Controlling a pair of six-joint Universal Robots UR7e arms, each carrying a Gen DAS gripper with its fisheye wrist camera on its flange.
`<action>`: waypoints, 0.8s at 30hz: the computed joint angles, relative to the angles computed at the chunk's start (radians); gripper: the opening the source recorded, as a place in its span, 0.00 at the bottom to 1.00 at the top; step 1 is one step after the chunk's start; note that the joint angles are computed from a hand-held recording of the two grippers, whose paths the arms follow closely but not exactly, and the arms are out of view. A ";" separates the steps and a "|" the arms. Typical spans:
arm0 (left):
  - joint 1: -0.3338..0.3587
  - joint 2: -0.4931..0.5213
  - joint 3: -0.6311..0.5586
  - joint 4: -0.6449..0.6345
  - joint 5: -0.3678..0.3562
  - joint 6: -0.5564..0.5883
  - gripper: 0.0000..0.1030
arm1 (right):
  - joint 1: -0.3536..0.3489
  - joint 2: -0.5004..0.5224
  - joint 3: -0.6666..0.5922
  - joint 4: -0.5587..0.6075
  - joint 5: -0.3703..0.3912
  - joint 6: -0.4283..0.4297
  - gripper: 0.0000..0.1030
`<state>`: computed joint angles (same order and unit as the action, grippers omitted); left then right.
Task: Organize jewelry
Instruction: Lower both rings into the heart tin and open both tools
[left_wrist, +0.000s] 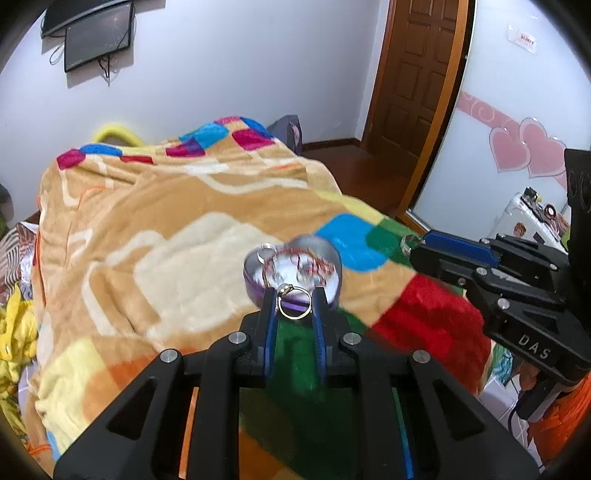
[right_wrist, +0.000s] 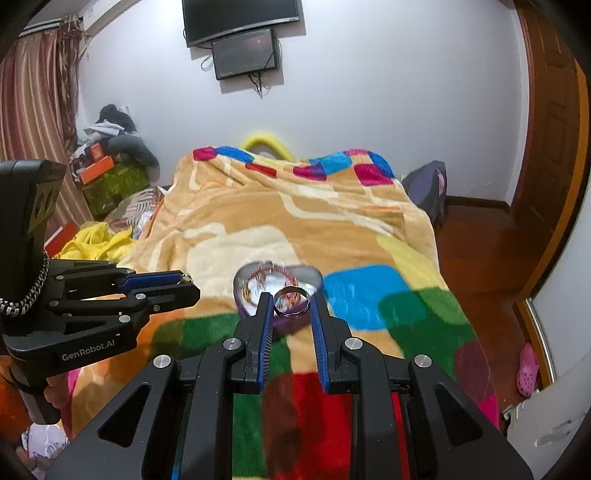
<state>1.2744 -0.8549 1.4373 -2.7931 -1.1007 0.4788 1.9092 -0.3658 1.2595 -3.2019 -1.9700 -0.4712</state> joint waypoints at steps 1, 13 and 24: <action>0.000 0.003 -0.008 -0.004 -0.004 0.005 0.17 | 0.000 0.003 -0.005 0.000 0.003 -0.002 0.18; 0.017 0.057 -0.114 0.019 -0.046 0.011 0.17 | -0.013 0.064 -0.125 0.072 0.027 0.000 0.18; 0.046 0.116 -0.199 0.098 -0.050 -0.007 0.17 | -0.035 0.115 -0.213 0.190 0.038 0.025 0.18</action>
